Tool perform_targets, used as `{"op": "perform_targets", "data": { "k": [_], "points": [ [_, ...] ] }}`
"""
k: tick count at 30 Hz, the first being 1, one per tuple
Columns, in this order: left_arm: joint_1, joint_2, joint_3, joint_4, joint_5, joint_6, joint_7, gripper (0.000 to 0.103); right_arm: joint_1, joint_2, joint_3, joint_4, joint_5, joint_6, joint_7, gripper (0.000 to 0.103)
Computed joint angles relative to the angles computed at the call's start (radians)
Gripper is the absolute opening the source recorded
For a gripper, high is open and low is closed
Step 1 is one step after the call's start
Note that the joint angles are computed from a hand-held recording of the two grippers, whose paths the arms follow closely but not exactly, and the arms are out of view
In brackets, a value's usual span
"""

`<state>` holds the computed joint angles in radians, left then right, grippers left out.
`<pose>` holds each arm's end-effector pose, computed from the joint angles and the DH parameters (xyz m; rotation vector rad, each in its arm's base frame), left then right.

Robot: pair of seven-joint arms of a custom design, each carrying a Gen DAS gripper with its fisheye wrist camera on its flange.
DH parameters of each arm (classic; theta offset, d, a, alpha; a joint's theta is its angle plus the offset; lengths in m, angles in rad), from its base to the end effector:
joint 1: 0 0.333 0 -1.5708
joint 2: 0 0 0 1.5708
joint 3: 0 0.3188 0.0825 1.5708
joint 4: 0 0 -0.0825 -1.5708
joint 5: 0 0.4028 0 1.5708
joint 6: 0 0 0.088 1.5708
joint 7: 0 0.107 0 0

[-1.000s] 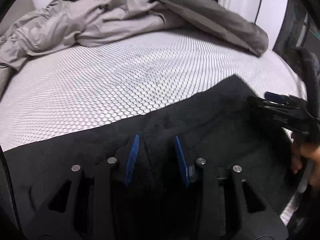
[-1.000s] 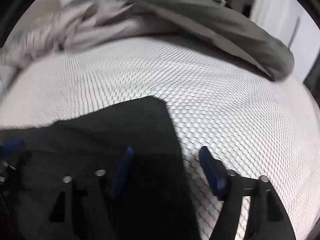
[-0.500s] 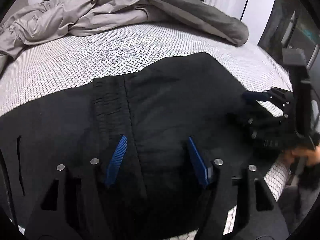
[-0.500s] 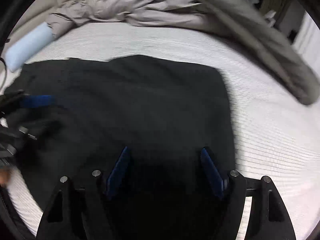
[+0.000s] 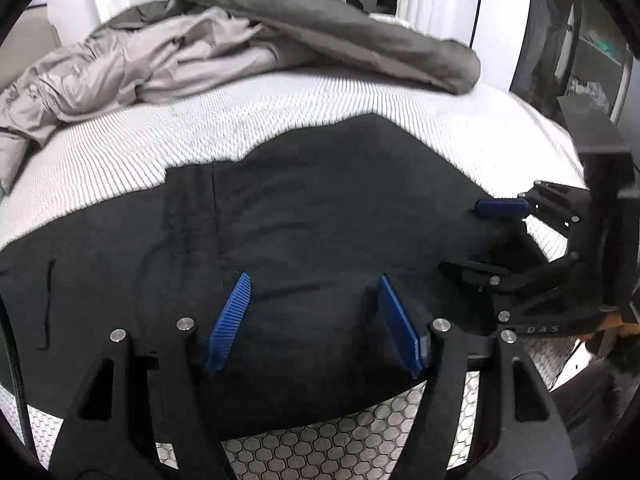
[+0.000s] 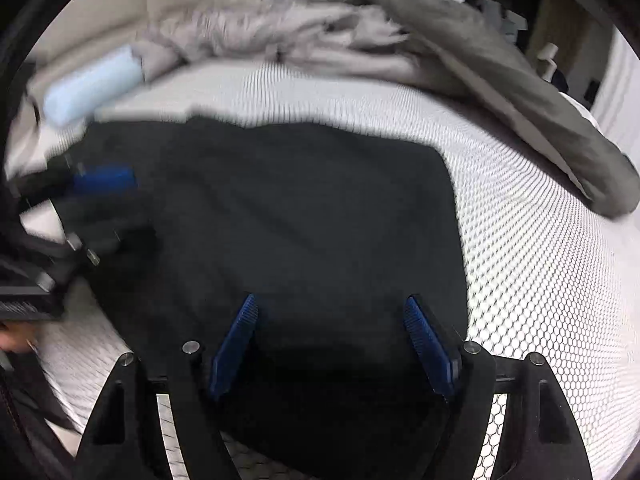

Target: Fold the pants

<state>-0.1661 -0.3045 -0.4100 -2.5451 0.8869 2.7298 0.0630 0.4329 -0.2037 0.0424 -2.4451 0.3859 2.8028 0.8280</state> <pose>0.3797 -0.2815 0.3972 -1.9340 1.6344 -0.7001 0.4636 0.2190 0.4298 -2.4541 0.8669 -0.4129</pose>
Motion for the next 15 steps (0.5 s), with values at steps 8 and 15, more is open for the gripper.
{"op": "perform_targets", "data": {
  "k": [8,15],
  "points": [
    [-0.046,0.025,-0.005,-0.002,0.006,-0.074,0.002,0.066,-0.055,-0.02,-0.078,0.002,0.042,-0.084,-0.049,0.083],
    [0.031,-0.163,-0.025,-0.115,0.014,0.032,-0.171,0.066,-0.105,0.111,-0.193,0.207,0.547,-0.48,-0.135,0.075]
  ]
}}
